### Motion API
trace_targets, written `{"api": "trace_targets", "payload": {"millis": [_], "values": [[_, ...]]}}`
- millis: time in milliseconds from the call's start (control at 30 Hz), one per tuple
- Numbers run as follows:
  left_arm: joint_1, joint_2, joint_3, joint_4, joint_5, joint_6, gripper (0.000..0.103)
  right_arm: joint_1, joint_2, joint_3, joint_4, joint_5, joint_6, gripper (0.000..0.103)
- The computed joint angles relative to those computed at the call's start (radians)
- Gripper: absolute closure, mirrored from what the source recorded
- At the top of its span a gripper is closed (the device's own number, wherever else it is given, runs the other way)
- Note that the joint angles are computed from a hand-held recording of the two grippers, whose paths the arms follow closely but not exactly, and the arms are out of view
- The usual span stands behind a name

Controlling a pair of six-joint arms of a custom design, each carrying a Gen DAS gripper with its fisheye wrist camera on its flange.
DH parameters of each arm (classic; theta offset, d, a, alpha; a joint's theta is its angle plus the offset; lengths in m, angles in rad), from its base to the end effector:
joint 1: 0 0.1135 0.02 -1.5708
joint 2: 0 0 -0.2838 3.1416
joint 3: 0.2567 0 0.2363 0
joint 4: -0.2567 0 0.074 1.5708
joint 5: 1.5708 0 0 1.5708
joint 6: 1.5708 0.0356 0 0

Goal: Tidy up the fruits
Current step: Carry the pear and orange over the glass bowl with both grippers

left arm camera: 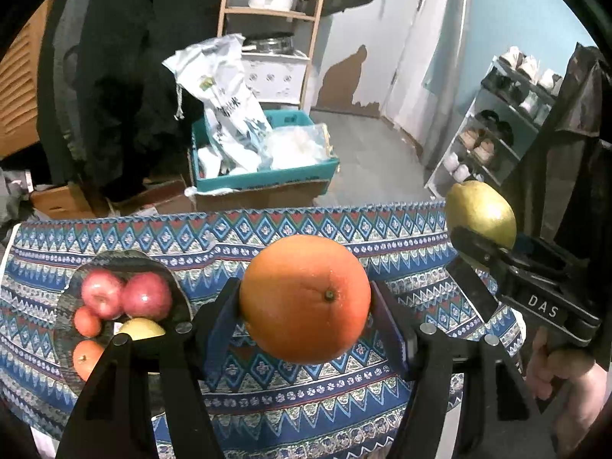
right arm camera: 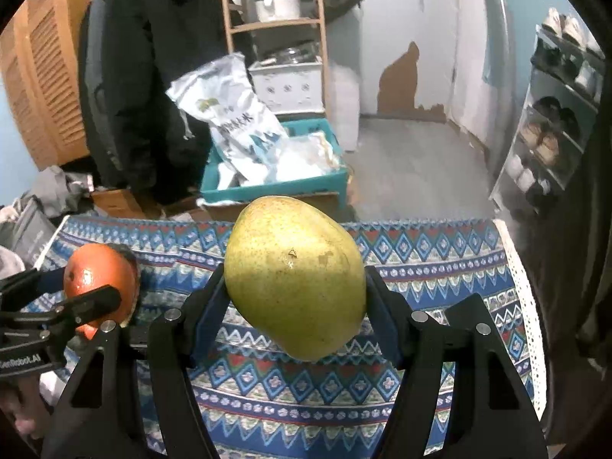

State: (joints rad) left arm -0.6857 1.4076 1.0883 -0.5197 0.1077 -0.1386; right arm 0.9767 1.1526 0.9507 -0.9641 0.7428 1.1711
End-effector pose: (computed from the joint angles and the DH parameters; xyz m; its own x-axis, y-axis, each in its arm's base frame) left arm 0.2165 -0.1821 0.2974 -0.6649 0.3666 -0.6508 0.5990 0.7821 -0.1715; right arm 0.1208 0.1358 0.2937 -0.6251 0.2867 -0.7259 0.2945 0.9480 0.1209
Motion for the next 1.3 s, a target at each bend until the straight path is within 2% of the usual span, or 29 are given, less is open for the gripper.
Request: {"api": "trace_targets", "payload": {"millis": [333, 733, 1000, 1300], "values": [[0.059, -0.083, -0.007, -0.034, 0.037, 0.023, 0.035, 0.113, 0.087, 0.132, -0.033, 0.055, 0.014, 0.035], [0.202, -0.135, -0.022, -0.061, 0.1, 0.072, 0.035, 0.122, 0.187, 0.235, 0.052, 0.042, -0.093, 0.035], [0.325, -0.138, -0.033, -0.074, 0.155, 0.118, 0.035, 0.072, 0.262, 0.269, 0.175, -0.031, -0.194, 0.035], [0.476, -0.116, -0.039, -0.08, 0.22, 0.172, 0.035, 0.032, 0.376, 0.351, 0.256, -0.102, -0.283, 0.035]]}}
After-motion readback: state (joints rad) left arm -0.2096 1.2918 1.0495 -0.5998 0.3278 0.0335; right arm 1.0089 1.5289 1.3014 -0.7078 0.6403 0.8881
